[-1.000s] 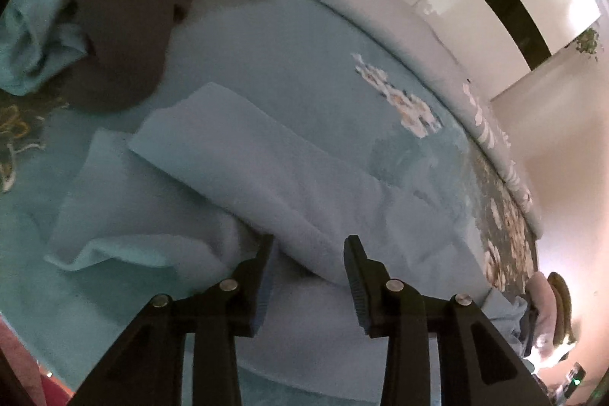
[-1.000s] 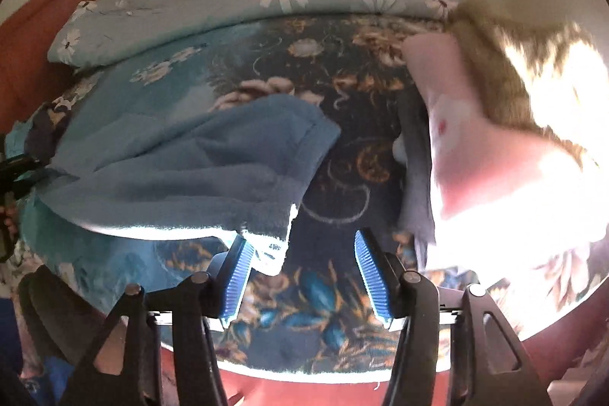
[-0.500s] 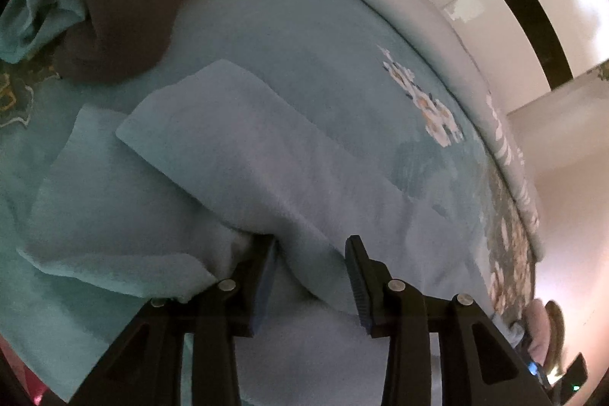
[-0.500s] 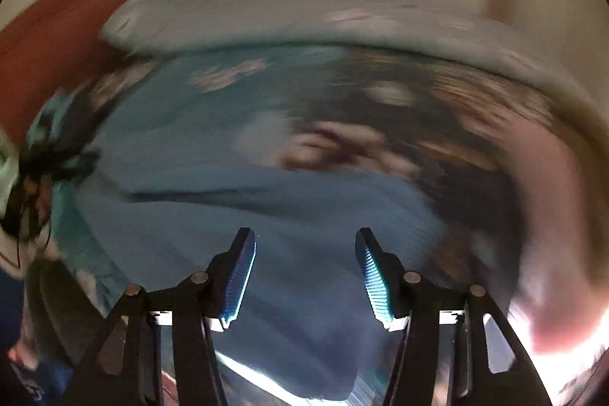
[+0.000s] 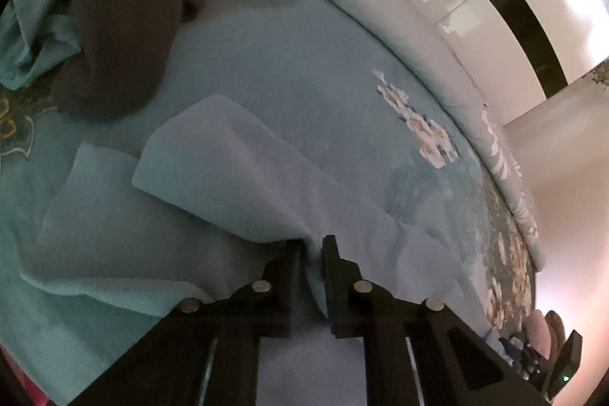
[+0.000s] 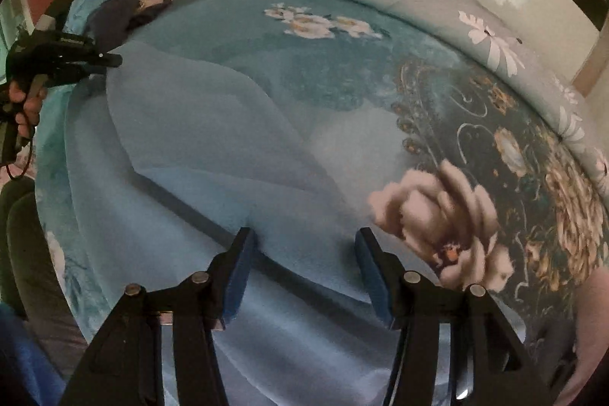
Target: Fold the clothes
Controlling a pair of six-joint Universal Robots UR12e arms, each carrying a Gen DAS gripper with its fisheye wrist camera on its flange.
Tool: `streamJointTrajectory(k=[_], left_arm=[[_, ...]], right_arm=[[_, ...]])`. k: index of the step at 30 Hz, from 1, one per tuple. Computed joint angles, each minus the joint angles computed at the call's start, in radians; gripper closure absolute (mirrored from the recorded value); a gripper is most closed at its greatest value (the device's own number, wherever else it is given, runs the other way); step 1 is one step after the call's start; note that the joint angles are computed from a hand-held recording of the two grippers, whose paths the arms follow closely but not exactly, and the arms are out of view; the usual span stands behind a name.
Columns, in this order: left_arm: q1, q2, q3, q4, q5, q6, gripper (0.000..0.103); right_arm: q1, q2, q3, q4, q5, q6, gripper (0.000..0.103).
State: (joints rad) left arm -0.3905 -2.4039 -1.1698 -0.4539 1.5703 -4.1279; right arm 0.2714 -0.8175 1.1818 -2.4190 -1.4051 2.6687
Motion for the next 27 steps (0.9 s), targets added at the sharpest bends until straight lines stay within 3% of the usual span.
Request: streamJointTrajectory(k=[3, 9, 12, 15, 20, 24, 27], left_arm=[[0.002, 0.004, -0.008, 0.039, 0.007, 0.006, 0.096], [0.014, -0.007, 0.046, 0.089, 0.024, 0.064, 0.096], [0.025, -0.043, 0.149, 0.031, 0.04, 0.112, 0.096], [0.04, -0.097, 0.277, -0.056, 0.034, 0.148, 0.096], [0.05, -0.21, 0.524, -0.243, 0.111, 0.198, 0.097], [0.067, -0.278, 0.654, -0.344, 0.102, 0.197, 0.097], [0.072, -0.251, 0.583, -0.306, 0.044, 0.192, 0.098]], right_arm=[[-0.009, -0.002, 0.004, -0.029, 0.037, 0.052, 0.094], [-0.017, 0.01, -0.037, -0.13, 0.056, 0.157, 0.098], [-0.017, 0.059, -0.142, -0.15, 0.019, 0.201, 0.1], [-0.021, 0.136, -0.304, -0.099, 0.008, 0.256, 0.1], [-0.018, 0.256, -0.539, 0.058, 0.007, 0.263, 0.1], [-0.018, 0.24, -0.497, 0.077, 0.012, 0.228, 0.1], [-0.029, 0.212, -0.441, 0.114, 0.014, 0.182, 0.1]])
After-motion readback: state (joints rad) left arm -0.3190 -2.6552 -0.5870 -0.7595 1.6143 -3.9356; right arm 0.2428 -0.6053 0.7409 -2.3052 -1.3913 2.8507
